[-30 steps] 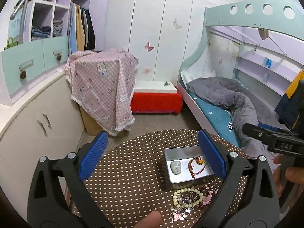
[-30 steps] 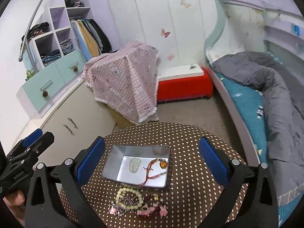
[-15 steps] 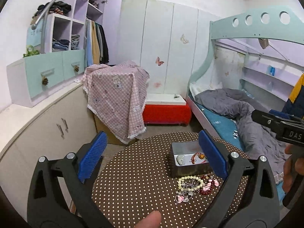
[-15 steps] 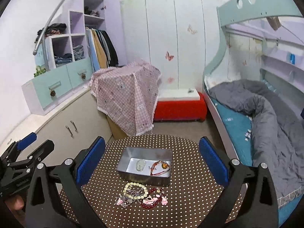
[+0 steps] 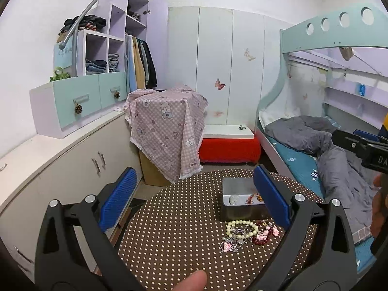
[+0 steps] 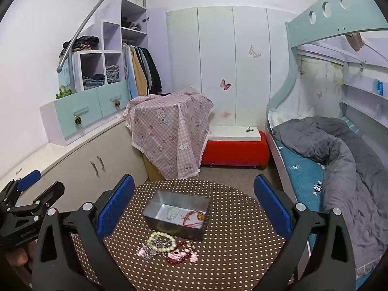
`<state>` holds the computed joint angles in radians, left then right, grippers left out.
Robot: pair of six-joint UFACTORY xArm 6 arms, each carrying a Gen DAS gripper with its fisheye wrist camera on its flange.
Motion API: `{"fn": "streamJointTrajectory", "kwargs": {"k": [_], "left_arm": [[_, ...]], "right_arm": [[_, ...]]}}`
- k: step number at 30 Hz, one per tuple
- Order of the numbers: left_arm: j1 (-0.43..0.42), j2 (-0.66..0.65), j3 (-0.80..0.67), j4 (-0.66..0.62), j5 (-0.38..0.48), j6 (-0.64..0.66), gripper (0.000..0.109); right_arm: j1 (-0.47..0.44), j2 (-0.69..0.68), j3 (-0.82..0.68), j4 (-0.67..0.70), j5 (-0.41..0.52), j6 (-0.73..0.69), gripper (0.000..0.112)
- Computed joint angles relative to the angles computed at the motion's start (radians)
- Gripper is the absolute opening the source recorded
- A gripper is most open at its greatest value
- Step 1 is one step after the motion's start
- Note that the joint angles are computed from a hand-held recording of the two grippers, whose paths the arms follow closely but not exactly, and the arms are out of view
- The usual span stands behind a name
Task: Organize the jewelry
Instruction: 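Pull both tools back from the box toward the jewelry, then grasp a pink charm with the left tool while the right tool grasps a pink bunny charm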
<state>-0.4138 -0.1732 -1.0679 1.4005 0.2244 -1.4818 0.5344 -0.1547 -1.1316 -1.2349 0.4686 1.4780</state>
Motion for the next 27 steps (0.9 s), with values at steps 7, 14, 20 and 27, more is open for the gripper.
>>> {"fn": "streamJointTrajectory", "kwargs": {"k": [7,14,20,27], "left_arm": [[0.025,0.038,0.077,-0.116,-0.104,0.162,0.095],[0.028,0.155,0.129,-0.485,-0.167,0.561,0.095],[0.013,0.270,0.090,-0.721,-0.130,0.778,0.095],[-0.038,0.358,0.028,-0.954,-0.090,1.035,0.095]], "right_arm": [[0.021,-0.068,0.141,0.007,0.053,0.070,0.095],[0.040,-0.022,0.199,0.120,0.098,0.104,0.095],[0.029,0.051,0.172,0.216,0.066,0.016,0.095],[-0.014,0.141,0.139,0.312,0.002,-0.069,0.095]]}}
